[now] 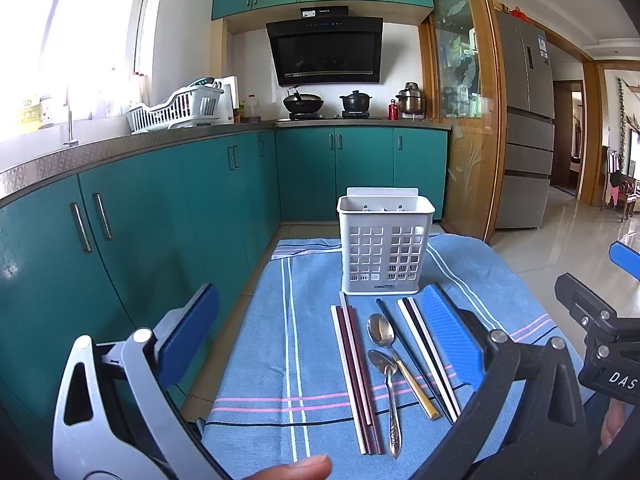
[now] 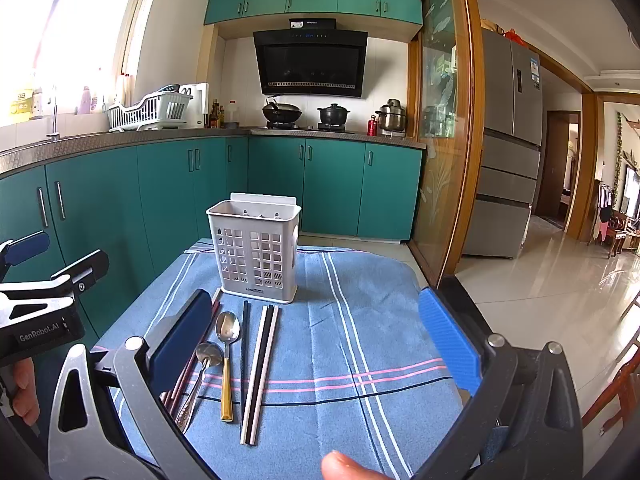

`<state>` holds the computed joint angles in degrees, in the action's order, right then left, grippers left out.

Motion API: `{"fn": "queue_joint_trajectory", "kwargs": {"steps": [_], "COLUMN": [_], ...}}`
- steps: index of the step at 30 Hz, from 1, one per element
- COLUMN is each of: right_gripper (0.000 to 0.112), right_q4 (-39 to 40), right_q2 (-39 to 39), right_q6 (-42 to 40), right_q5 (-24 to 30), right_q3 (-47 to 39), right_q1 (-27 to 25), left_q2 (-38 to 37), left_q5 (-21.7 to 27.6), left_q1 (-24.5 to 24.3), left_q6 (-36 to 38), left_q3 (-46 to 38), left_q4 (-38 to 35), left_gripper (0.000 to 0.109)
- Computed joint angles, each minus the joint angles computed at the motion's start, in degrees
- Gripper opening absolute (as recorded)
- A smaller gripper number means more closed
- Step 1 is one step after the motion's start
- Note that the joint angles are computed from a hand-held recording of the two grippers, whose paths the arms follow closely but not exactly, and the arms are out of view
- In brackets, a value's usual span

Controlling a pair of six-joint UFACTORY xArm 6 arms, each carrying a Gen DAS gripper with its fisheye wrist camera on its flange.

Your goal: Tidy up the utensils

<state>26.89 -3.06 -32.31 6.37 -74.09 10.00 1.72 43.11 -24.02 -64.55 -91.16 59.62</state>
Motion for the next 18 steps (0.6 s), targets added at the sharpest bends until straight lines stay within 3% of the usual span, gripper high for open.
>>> {"fn": "queue_joint_trajectory", "kwargs": {"steps": [18], "right_gripper": [0.1], "right_q4": [0.31], "right_q2": [-0.11], "right_q6": [-0.23], "right_q5": [0.44], "right_q3": [-0.03], "right_q1": [-0.06], "left_q2": [-0.47], "left_q5": [-0.37], "left_q1": [0.25], "left_q6": [-0.24], "left_q3": [0.8], "left_q4": [-0.12], "left_gripper": [0.1]}}
